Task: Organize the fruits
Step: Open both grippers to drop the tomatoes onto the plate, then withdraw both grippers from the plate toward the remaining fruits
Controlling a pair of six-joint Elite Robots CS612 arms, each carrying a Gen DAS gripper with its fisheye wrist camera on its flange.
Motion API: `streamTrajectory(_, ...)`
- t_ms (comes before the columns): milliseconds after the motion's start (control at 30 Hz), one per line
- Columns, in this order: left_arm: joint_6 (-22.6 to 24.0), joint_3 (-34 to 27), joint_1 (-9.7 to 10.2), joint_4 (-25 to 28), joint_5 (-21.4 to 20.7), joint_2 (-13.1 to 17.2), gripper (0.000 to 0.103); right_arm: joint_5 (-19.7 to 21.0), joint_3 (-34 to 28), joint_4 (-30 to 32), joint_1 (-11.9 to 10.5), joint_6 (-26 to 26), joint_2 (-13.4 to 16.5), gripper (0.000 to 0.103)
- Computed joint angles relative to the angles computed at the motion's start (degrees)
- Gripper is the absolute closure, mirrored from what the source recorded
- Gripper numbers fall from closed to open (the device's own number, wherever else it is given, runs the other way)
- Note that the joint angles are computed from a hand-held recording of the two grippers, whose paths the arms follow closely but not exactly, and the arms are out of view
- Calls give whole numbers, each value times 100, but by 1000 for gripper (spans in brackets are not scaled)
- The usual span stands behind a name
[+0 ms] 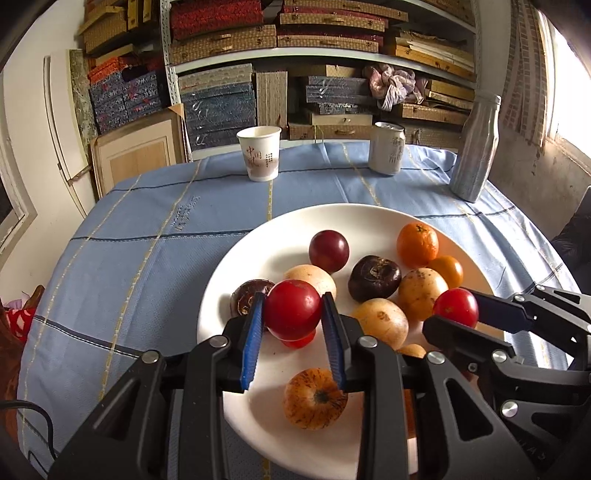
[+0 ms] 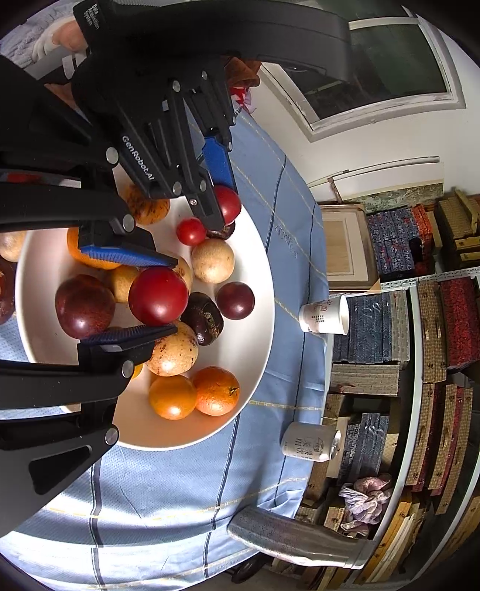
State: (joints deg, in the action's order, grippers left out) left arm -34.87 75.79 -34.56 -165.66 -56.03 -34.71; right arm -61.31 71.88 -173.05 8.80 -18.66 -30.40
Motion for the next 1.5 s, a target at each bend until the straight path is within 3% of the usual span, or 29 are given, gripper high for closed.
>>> streamTrajectory(133,-53,-41,18,76,-44,32,72,-55,-66,41,7,20,52,65)
streamTrajectory(200,-60,-41,10,75,-1,34,64,-97,-38,-95,6,57,47,52)
streamTrajectory(267,-70,8,-12,11,114,7,49,-47,1,-198,-10,84,26,49)
streamTrajectory(400,-45,165,-70,-169,341,-100,44,101,158,-456,-72,253,-76,49)
streamTrajectory(467,-95,261,-106,-199,457,-166,35,189,274,-633,-112,337,-141,44)
streamTrajectory(500,-149,330,-141,-218,581,-209,32,227,358,-765,-135,386,-185,39)
streamTrajectory(633,-212,611,-323,-318,1112,-366,25,475,752,-1227,-246,585,-362,35)
streamTrajectory(700,-233,745,-406,-388,1303,-426,15,567,947,-1372,-294,621,-435,34)
streamTrajectory(1100,-654,1599,-855,-707,1629,-766,9,851,1996,-2559,-611,1309,-575,30)
streamTrajectory(1233,-605,1742,-977,-773,1620,-786,9,634,2176,-3023,-650,1423,-571,29)
streamTrajectory(1500,-630,1794,-1020,-793,1579,-786,9,511,2170,-3107,-648,1372,-528,27)
